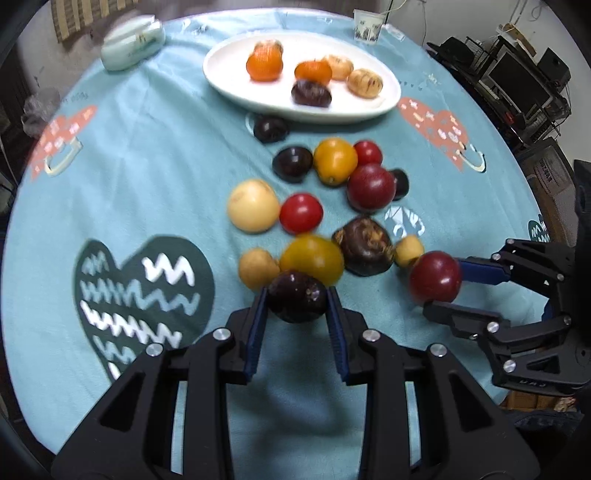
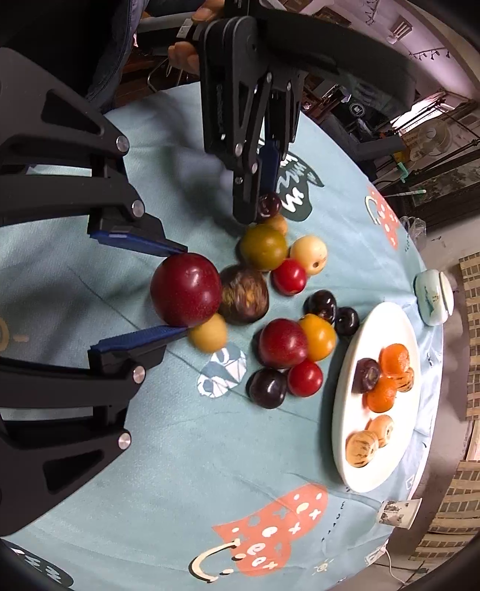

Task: Organize fruits
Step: 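Grasp a dark plum with the left tool while the right tool grasps a red plum, then carry both plums onto the white plate and open both tools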

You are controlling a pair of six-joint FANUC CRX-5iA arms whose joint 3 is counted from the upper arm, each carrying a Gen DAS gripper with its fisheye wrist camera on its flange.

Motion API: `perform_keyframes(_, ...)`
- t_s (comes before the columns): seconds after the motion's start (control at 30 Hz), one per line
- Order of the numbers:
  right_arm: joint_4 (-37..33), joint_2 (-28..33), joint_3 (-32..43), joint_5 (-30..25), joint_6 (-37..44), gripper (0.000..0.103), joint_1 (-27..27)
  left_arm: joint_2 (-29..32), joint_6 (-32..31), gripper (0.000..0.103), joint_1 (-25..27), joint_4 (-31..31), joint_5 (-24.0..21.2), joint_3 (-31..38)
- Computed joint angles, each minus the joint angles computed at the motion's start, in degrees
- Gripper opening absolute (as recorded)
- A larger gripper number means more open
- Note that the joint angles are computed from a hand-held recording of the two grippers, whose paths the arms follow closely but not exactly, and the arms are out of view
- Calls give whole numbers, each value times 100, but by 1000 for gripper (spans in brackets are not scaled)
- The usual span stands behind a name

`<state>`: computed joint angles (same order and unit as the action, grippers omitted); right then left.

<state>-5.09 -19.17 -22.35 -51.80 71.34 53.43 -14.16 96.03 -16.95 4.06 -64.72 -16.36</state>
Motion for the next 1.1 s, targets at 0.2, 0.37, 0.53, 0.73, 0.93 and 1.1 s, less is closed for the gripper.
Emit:
perform_keyframes(0.2, 45, -36, 38, 165, -110, 39, 164, 43, 165, 32, -400, -594, -211, 455)
perform_keyframes(0.37, 238, -148, 17, 302, -405, 39, 254, 90, 163, 32, -511, -756, -239, 683)
perform_keyframes(0.53, 328, -236, -45, 336, -663, 39, 234, 243, 46, 32, -568, -726, -178, 878)
perform_keyframes(0.73, 299, -229, -78, 354, -715, 39, 192, 382, -137, 32, -564, -626, -137, 960)
perform_keyframes(0.93, 160, -137, -16, 340, -619, 39, 78, 471, -313, 32, -473, -502, -92, 981)
perform_keyframes(1.1, 17, -18, 91, 302, -476, 39, -55, 549, -414, 32, -372, -387, -32, 990)
